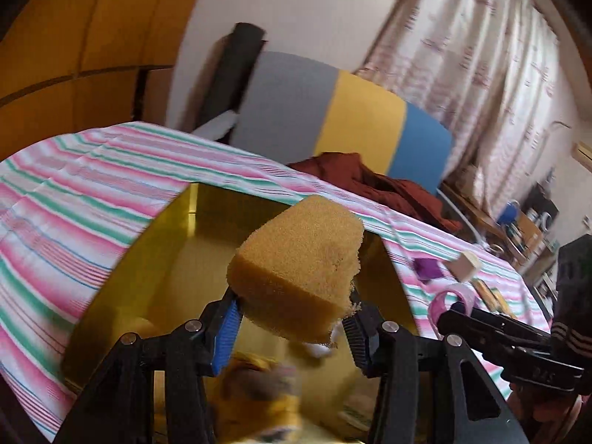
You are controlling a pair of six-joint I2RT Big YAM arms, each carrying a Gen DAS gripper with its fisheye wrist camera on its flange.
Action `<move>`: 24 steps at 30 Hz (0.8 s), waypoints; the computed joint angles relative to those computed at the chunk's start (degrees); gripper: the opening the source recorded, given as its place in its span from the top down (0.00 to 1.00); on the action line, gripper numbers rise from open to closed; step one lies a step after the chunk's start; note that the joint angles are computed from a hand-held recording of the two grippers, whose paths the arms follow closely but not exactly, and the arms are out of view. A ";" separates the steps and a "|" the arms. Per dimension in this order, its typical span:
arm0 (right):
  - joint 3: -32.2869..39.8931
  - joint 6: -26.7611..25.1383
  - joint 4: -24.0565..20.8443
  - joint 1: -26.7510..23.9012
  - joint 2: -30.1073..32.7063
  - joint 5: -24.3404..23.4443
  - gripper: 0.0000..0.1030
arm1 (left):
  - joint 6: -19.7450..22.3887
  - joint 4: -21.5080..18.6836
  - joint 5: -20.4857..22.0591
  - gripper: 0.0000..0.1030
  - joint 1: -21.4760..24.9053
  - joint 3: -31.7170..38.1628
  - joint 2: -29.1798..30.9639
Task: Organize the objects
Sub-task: 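Carry the sponge and the pink roller toward the gold tray, then open both grippers over the gold tray to drop sponge and roller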
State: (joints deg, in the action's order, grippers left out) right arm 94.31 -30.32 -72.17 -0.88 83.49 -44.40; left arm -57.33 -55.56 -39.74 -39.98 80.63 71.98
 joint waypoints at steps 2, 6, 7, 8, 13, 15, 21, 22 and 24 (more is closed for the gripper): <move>0.30 0.59 0.67 2.08 0.25 1.20 0.37 | -0.47 -0.58 0.64 0.51 1.30 -0.89 -0.85; 2.27 3.50 1.83 6.46 1.94 3.56 0.37 | -1.29 -1.95 1.48 0.50 3.42 -2.49 -2.17; 2.86 4.10 1.85 7.60 2.48 4.49 0.37 | -1.61 -2.42 1.52 0.50 3.91 -2.85 -2.38; 3.34 4.41 1.80 8.49 2.94 5.17 0.37 | -1.87 -2.51 1.64 0.50 4.06 -3.49 -2.83; 6.58 7.71 1.84 13.05 6.87 10.27 0.36 | -2.75 -2.06 2.71 0.50 5.42 -5.68 -4.38; 8.00 10.04 1.18 13.74 8.43 10.59 0.34 | -3.05 -2.09 2.91 0.50 5.81 -6.23 -4.71; 5.43 14.43 5.15 12.27 5.84 9.09 0.18 | -3.15 -1.41 3.92 0.50 6.54 -7.07 -4.96; 4.52 14.65 5.89 11.66 4.90 8.70 0.18 | -3.10 -1.54 3.95 0.48 6.55 -6.92 -4.75; 3.33 14.92 6.67 10.82 3.71 7.61 0.17 | -3.27 -2.35 3.64 0.39 6.41 -6.30 -4.17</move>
State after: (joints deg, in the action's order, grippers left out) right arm 97.63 -15.40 -65.50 9.94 87.20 -36.78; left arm -60.60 -57.92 -36.10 -33.57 74.33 67.80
